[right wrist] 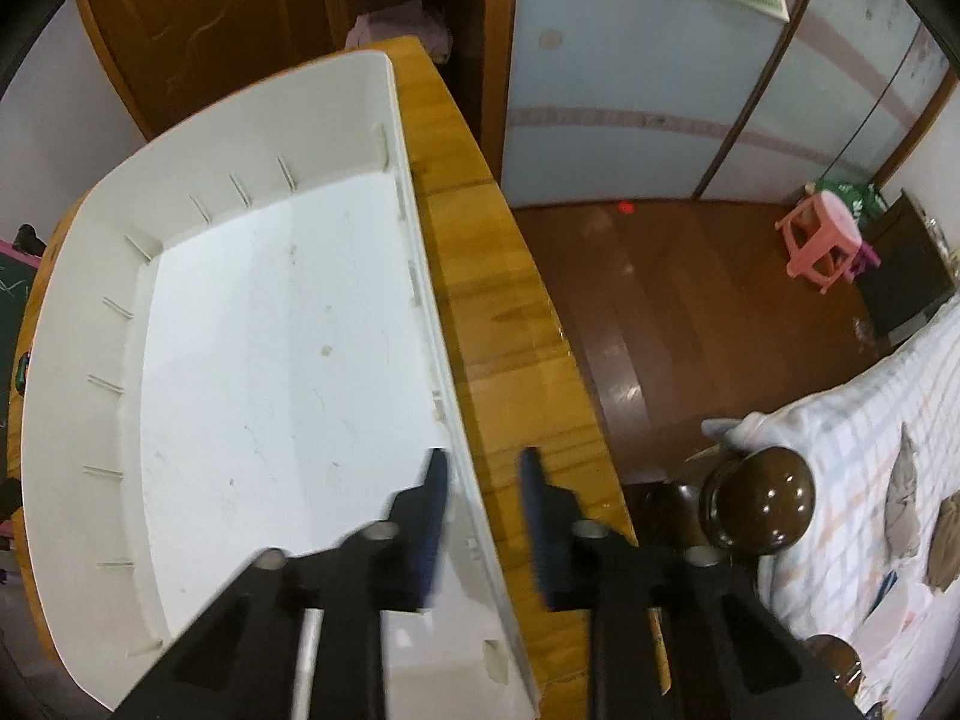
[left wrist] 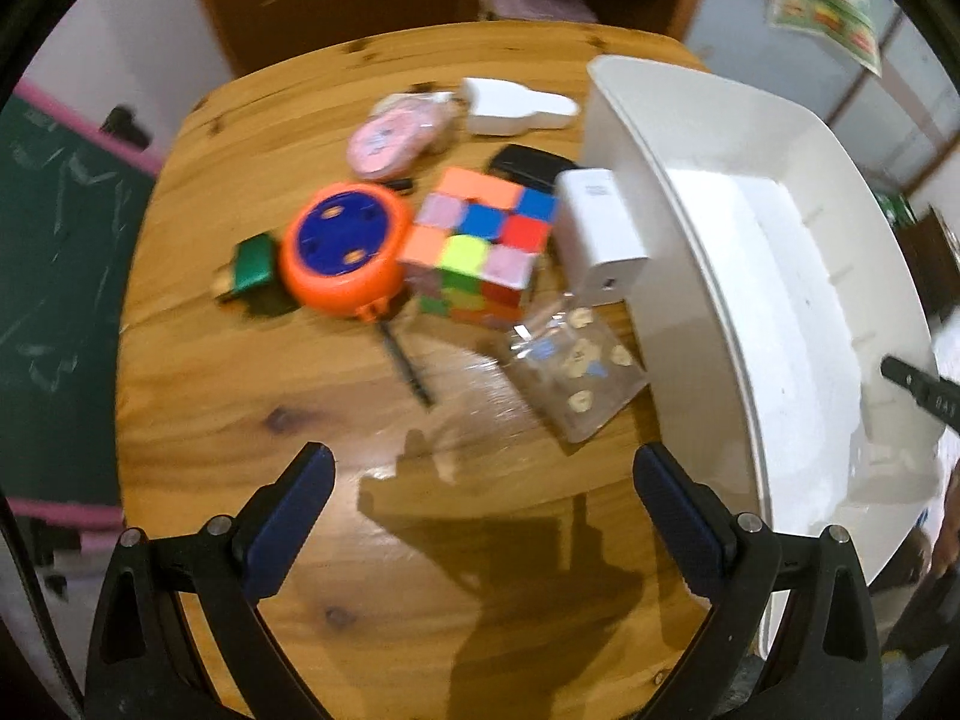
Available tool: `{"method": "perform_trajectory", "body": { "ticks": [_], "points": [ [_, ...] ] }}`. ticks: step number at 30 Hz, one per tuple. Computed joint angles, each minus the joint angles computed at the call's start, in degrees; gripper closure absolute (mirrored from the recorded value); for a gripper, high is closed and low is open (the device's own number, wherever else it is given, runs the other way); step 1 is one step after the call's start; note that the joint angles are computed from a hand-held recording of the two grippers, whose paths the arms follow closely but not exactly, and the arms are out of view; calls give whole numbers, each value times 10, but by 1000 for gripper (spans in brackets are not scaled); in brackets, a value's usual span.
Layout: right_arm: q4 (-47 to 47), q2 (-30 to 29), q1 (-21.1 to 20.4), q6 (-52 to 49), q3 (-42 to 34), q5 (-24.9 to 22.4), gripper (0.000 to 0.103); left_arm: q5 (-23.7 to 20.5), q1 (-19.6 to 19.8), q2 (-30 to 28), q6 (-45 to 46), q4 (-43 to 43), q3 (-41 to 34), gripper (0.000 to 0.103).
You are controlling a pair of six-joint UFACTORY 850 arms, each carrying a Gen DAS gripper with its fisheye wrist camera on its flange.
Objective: Organize rigid objects
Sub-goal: 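Move the left tool toward the clear sticker box while the right tool grips the tray rim, then grasp the clear sticker box with the left gripper and lift it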
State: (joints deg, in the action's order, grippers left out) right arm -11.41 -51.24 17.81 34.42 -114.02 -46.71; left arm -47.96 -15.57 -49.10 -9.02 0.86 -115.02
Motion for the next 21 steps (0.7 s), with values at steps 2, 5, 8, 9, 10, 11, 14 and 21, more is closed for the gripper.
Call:
{"method": "perform_trajectory", "body": {
  "ticks": [2, 5, 8, 9, 10, 11, 14, 21],
  "points": [
    [11, 1, -2, -10, 2, 9, 92, 4, 0, -5, 23, -10, -5, 3],
    [21, -2, -3, -13, -2, 12, 93, 13, 4, -13, 81, -39, -9, 12],
    [29, -1, -6, -10, 0, 16, 93, 5, 10, -29, 129, -70, -28, 21],
    [28, 0, -8, -7, 2, 18, 93, 3, 12, -34, 152, -85, -33, 22],
    [31, 1, -10, -5, 3, 18, 93, 5, 15, -37, 175, -99, -35, 22],
    [36, 2, -13, -4, 6, 21, 93, 5, 17, -39, 192, -108, -36, 22],
    [47, 6, -16, -3, 10, 22, 93, 7, 20, -42, 247, -137, -37, 22],
    [42, 2, -14, 4, 2, 11, 92, -3, 22, -73, 367, -156, -75, 22]
  ]
}}
